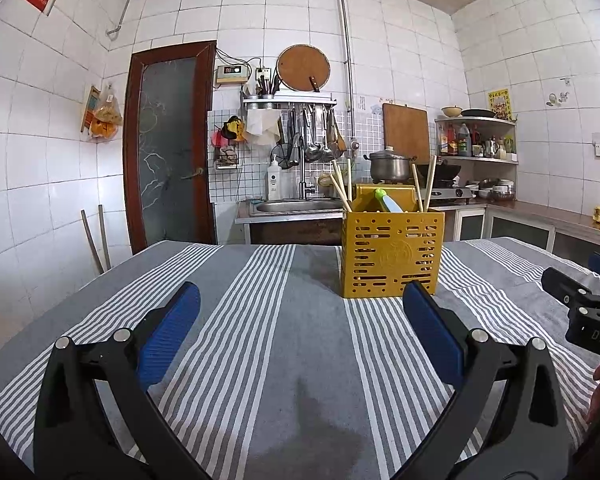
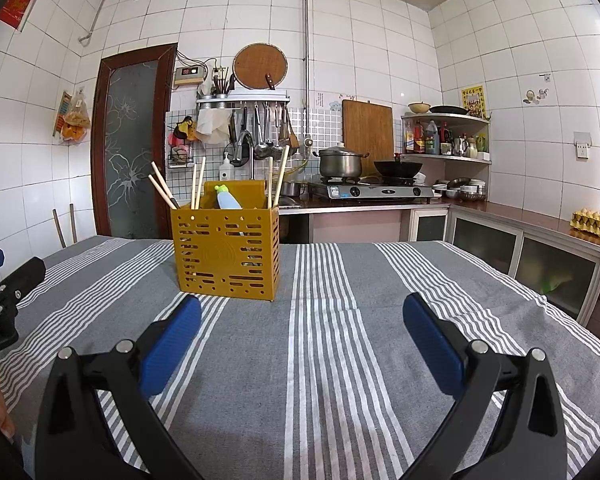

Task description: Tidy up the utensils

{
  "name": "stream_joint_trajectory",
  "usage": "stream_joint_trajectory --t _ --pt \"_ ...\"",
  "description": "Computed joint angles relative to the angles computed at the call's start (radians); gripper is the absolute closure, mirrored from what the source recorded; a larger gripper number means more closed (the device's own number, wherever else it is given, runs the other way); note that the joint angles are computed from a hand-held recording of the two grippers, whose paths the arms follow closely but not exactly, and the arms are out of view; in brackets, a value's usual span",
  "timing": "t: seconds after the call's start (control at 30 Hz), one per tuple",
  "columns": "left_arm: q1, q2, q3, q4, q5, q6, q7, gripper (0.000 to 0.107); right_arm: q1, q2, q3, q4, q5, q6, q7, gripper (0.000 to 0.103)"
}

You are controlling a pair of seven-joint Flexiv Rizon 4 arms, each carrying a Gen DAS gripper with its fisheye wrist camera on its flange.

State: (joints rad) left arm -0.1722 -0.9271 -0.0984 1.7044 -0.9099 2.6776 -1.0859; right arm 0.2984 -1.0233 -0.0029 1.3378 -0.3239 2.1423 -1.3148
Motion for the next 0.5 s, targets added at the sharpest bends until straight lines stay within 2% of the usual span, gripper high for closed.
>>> stream_joint_trajectory --t 0.5 --pt "-0.003 0.001 0.000 0.002 -0.005 0.001 0.001 0.009 -0.001 -0.001 0.001 -0.001 0.000 0.000 -0.002 0.004"
